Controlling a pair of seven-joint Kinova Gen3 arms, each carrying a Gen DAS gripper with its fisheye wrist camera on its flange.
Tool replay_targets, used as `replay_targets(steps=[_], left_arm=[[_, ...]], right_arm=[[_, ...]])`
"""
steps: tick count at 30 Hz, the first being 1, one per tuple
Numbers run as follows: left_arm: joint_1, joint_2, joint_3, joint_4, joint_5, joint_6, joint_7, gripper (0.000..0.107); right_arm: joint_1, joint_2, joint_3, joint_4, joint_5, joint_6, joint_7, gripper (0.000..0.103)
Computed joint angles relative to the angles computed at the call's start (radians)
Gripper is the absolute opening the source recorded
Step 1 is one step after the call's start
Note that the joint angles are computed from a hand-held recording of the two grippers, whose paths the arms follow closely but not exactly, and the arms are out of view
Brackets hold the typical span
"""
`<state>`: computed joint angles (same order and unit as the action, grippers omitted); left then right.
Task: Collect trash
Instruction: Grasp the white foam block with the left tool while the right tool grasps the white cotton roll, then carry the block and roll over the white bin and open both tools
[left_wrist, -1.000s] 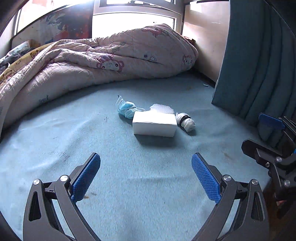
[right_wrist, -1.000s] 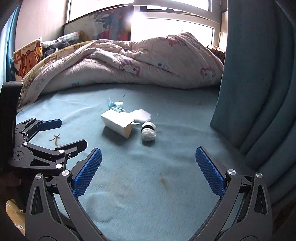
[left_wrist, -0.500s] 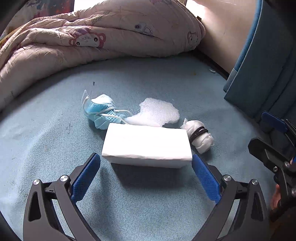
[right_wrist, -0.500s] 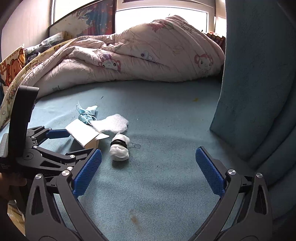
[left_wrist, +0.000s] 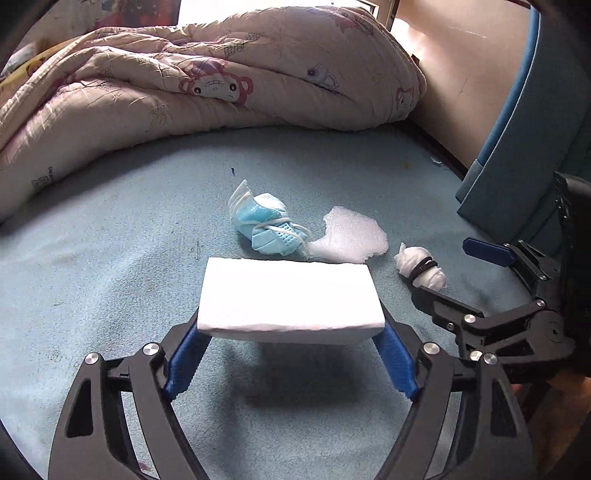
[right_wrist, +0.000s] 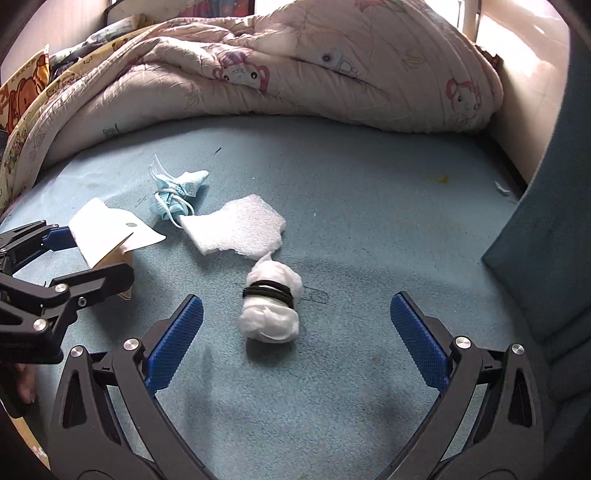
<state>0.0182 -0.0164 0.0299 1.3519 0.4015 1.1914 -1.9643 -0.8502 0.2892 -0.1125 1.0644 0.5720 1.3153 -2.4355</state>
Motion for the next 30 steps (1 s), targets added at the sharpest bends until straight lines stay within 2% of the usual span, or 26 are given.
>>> replay_targets(steps=[4,6,8,12,17,22,30], left_arm=[[-0.024,-0.027,-0.028,0.023,0.030,0.013,-0.055,0.081],[-0.035,-0.043,-0.042,0.044,0.040,0.015,-0.080,0.081],[-0.048,-0.055,-0.062,0.061,0.063,0.028,-0.104,0.081],[-0.074,-0.089,-0.097,0.099,0.098,0.054,-0.148,0.081],[-0.098,-0.152,-0.154,0.137,0.143,0.108,-0.198,0.081],[-0.109,-0.242,-0.229,0.177,0.171,0.174,-0.256,0.081],[-0.060,-0.456,-0.370,0.287,0.126,0.269,-0.378,0.081]], right_arm=[[-0.006,0.074,0.015,-0.110,-0.018,0.061,0.042,0.095],[-0.006,0.097,0.025,-0.145,-0.043,0.084,0.066,0.073],[-0.012,0.091,0.032,-0.136,-0.057,0.075,0.069,0.060],[-0.016,0.054,0.021,-0.089,-0.089,0.032,0.062,0.027],[-0.063,-0.016,-0.007,0.001,-0.065,-0.002,-0.012,0.026],[-0.138,-0.108,-0.077,0.100,0.028,-0.008,-0.162,0.026],[-0.320,-0.169,-0.244,0.190,0.224,0.087,-0.391,0.026]])
